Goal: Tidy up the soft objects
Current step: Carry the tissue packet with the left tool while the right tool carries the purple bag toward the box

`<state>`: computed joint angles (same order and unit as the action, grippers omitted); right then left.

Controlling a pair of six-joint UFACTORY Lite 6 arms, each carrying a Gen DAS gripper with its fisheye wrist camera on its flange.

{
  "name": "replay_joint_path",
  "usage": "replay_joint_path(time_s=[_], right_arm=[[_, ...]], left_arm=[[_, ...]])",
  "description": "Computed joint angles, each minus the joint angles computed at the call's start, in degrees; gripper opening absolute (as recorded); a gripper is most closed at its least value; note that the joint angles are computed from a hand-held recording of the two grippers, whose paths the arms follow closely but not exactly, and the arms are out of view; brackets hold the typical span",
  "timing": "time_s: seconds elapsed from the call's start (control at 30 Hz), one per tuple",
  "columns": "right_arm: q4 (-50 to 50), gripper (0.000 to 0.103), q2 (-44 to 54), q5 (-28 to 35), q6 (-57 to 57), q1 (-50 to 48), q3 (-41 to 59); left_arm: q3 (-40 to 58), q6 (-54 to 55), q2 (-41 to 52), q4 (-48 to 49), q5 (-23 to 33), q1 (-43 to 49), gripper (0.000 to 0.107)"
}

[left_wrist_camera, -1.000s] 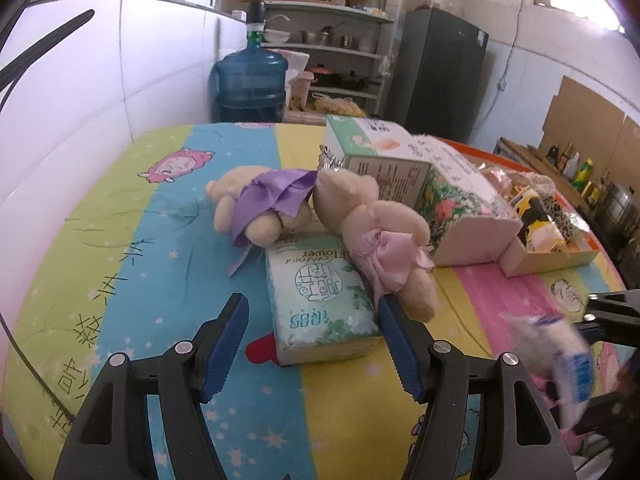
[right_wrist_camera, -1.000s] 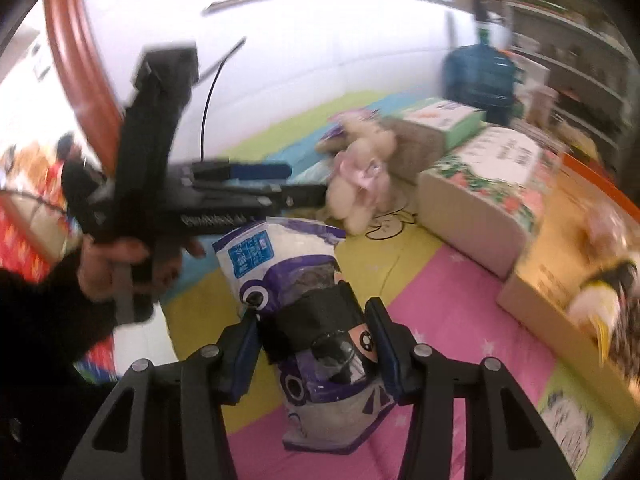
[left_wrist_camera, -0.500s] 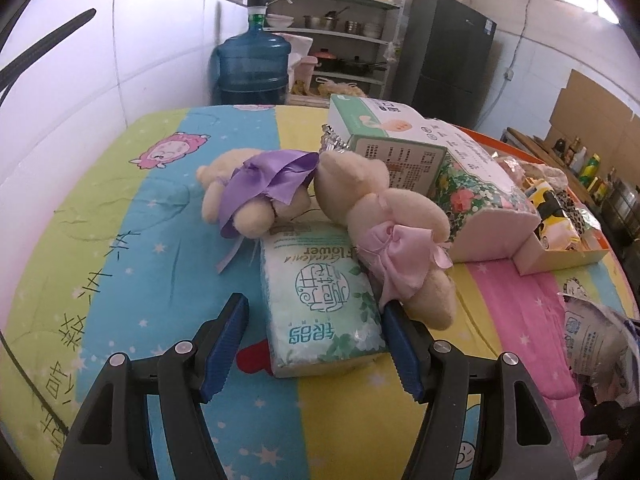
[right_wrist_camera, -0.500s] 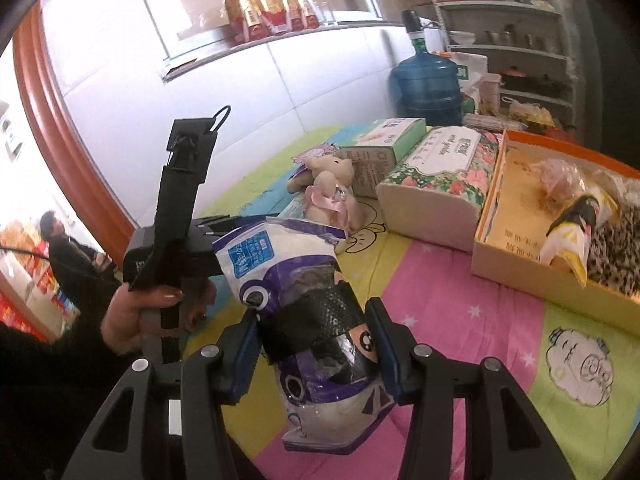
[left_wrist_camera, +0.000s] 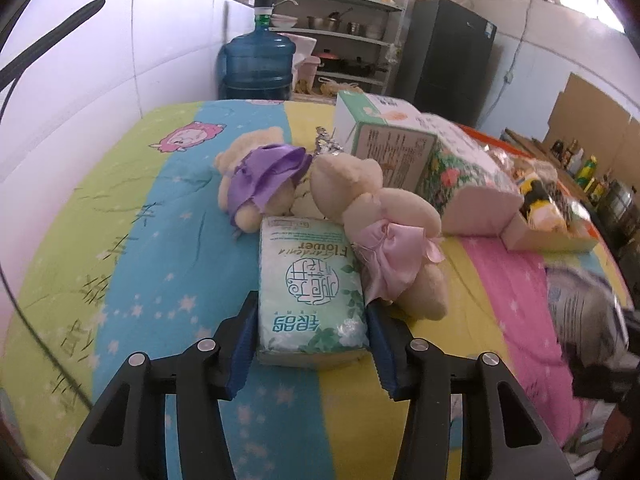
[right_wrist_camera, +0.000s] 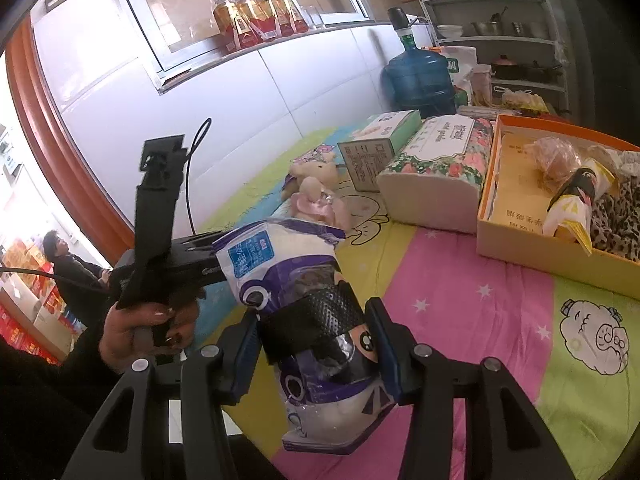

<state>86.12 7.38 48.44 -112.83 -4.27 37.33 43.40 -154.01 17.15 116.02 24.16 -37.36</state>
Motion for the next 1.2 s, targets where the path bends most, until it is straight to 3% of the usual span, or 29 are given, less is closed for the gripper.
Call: replay_joint_path(time_s=[0.57,0.77,0.93,1.2], right_arm=[[2.14,0.051,-3.48,-0.91,-0.93,0.68,-4.23],[1.78,0.051,-3.97,-0.61,-1.11,0.55,-4.77],[2.10,0.051,-4.81,-0.36,-1.37,0.47,-5.43],[1.90,0.051,-8.35,0.54,-1.71,-1.05,-7.33]], left_arm=[[-7.53,-6.85,-4.86,7.08,1.70,-2.25,0.056],[-12.03,-14.86,-8.21,13.07,3.03,-2.20,0.053],[-15.18,-14.41,-12.26,9.84,6.01,-4.00,0.050],[-17.31,-5.07,-20.31,-0.91,8.84,-7.82,0.050]])
